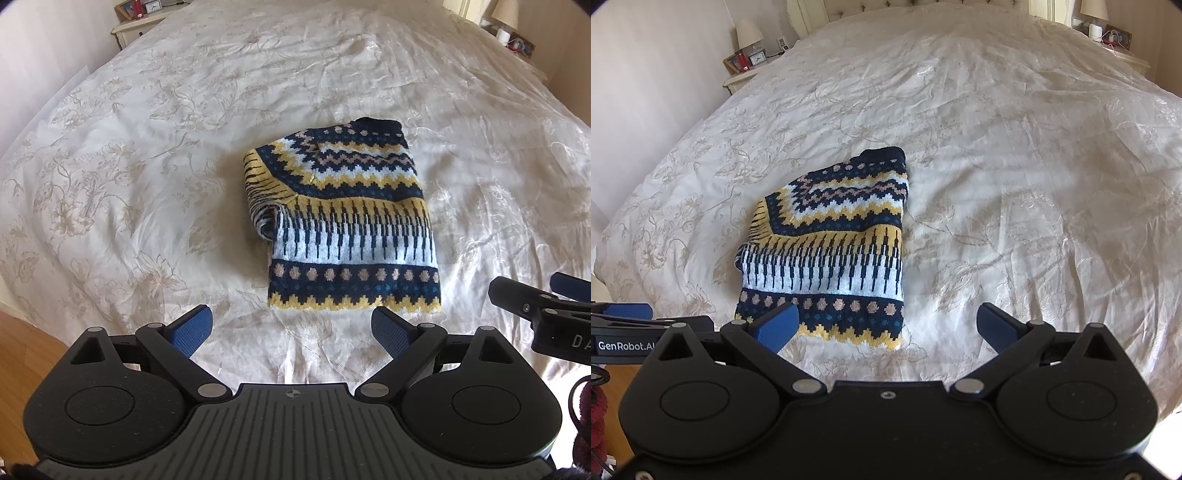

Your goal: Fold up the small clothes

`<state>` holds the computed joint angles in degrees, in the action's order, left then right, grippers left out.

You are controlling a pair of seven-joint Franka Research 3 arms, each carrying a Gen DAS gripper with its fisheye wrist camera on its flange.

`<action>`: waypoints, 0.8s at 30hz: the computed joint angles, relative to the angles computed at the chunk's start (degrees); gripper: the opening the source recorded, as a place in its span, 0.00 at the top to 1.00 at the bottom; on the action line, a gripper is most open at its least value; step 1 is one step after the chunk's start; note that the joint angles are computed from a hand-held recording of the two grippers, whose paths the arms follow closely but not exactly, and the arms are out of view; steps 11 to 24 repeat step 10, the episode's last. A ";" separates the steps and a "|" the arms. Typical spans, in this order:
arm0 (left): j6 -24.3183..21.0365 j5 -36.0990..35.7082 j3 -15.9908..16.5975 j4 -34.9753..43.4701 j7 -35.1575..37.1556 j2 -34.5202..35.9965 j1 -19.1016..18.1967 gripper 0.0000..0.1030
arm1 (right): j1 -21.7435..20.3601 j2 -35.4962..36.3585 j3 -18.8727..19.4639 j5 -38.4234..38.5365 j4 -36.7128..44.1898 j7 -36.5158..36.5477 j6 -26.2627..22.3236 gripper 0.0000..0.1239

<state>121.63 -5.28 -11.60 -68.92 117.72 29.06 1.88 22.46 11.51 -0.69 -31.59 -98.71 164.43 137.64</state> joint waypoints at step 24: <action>-0.57 0.53 0.03 1.19 -0.61 0.94 -0.49 0.09 | -0.32 0.32 -0.13 1.40 -0.10 -0.73 0.70 0.18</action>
